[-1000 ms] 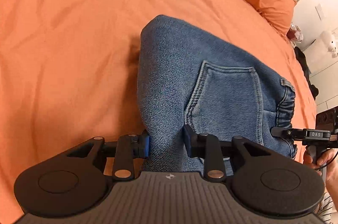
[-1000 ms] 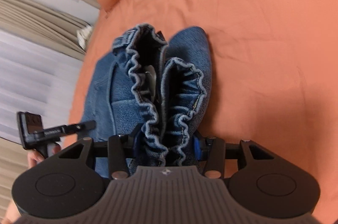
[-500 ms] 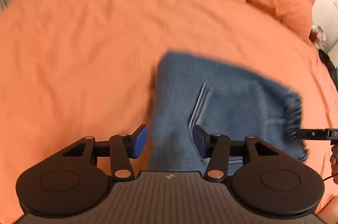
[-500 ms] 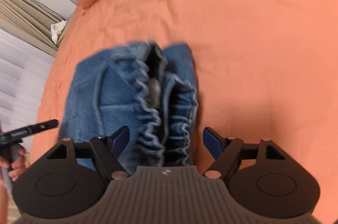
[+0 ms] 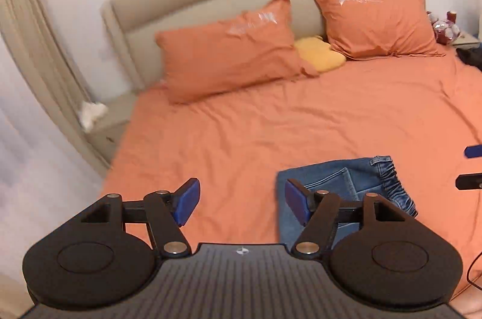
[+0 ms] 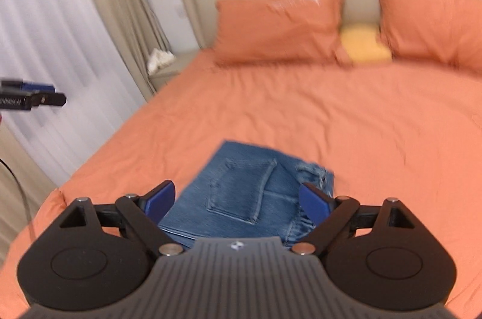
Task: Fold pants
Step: 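Set the folded jeans down on the bed and open both tools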
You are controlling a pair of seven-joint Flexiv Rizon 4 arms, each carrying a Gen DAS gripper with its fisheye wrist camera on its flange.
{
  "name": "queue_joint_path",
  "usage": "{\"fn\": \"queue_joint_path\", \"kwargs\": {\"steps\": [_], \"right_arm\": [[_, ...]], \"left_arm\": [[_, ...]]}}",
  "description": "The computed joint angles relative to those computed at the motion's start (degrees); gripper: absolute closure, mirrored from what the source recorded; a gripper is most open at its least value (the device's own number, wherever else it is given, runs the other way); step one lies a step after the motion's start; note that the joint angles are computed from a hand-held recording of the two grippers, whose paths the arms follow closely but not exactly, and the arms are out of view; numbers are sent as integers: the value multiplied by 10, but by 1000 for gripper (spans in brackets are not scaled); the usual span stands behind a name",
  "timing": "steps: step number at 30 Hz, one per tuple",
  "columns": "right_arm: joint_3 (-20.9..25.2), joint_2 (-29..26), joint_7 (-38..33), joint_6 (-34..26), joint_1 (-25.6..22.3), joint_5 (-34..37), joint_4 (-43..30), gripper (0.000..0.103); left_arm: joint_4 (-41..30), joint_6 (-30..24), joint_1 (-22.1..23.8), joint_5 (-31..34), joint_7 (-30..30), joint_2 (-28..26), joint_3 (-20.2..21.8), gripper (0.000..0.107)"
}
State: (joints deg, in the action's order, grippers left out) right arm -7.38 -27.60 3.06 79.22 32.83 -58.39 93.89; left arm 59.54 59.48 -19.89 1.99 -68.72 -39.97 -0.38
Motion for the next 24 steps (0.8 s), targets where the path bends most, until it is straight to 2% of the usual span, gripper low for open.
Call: {"fn": "queue_joint_path", "kwargs": {"steps": [2,5,7,10,12,13,15,17,19,24], "right_arm": [[-39,26,69,-14,36,-92,23,12],[-44,59,154,-66,61,-199,54,7],[-37,74,207,-110,73,-262,75,5],[-14,87,259,-183,85,-316,104,5],[1,91,310,-211,85,-358,120,5],[10,91,331,-230,87,-374,127,5],[29,85,350,-280,96,-379,134,5],[47,76,359,-328,104,-375,138,5],[65,65,362,-373,111,-366,138,5],[110,31,332,-402,98,-322,120,5]], "left_arm": [[72,59,-9,17,-24,43,10,27],[192,181,3,12,-31,91,-13,21],[257,250,8,1,-34,111,-25,17],[321,323,-17,3,-66,121,0,17],[364,384,-6,-17,-71,120,-24,17],[379,409,-11,-30,-82,117,-23,17],[404,449,-9,-45,-88,110,-35,17],[419,484,-33,-69,-93,99,-16,17],[431,493,-57,-93,-84,91,1,17],[468,508,-81,-146,-81,76,14,17]]}}
